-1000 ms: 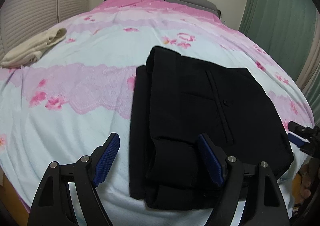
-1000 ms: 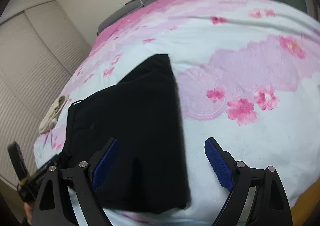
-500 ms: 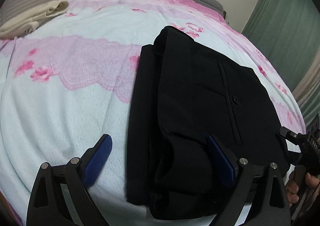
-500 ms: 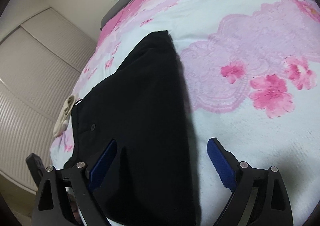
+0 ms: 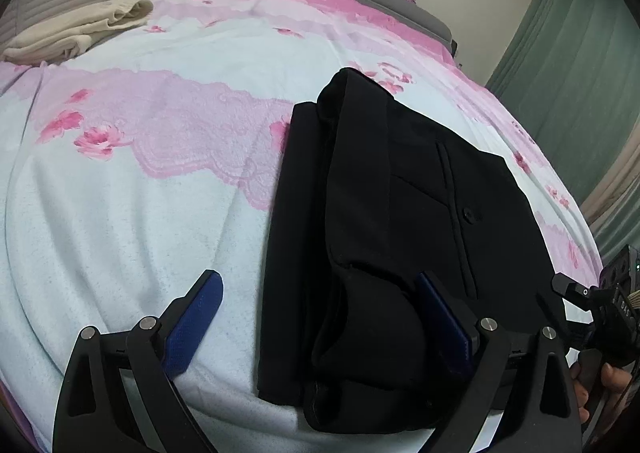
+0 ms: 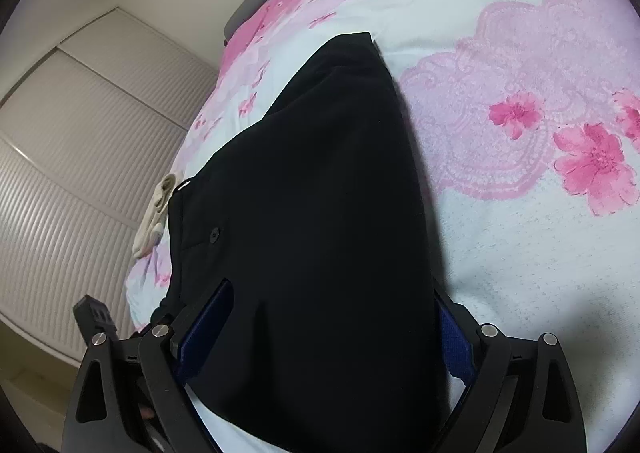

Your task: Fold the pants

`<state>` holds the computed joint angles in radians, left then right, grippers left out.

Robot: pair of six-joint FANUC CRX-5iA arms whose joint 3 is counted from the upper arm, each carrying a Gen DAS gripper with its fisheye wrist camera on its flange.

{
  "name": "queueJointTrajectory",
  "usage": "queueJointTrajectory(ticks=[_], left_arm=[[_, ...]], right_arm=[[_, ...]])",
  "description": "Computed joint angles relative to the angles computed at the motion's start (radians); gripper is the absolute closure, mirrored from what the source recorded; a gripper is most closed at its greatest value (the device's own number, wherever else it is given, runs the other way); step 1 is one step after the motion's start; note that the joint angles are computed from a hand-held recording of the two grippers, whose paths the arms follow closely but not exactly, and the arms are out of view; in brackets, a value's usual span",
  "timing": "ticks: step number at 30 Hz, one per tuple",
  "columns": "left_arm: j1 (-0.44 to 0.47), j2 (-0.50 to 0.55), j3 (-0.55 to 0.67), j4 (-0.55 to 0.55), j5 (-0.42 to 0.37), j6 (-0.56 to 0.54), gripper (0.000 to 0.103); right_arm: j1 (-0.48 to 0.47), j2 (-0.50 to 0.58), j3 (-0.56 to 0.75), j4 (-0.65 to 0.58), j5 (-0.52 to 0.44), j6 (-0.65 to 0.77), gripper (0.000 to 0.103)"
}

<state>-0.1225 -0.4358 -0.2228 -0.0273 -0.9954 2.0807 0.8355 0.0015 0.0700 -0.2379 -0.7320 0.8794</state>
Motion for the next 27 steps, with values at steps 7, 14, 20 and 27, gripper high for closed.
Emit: queueJointTrajectory(ticks=[7,14,20,27], left_arm=[[0.068,-0.029,-0.080,0.127,0.061,-0.056,0.001],[0.071,-0.012,-0.089,0.166,0.068,-0.027,0.000],[0.042,0.021,-0.077,0.207,0.091,-0.015,0.001],[0.048,-0.008,-0.094,0.214,0.088,-0.004,0.040]], right_arm=[[-0.003,-0.001,-0.005,-0.009,0.002,0.014,0.009],[-0.015,0.006,0.010,-0.051,-0.002,0.057,0.008],[-0.062,0.023,0.042,-0.183,-0.013,0.147,0.007],[-0.094,0.032,0.068,-0.237,-0.069,0.153,0.025]])
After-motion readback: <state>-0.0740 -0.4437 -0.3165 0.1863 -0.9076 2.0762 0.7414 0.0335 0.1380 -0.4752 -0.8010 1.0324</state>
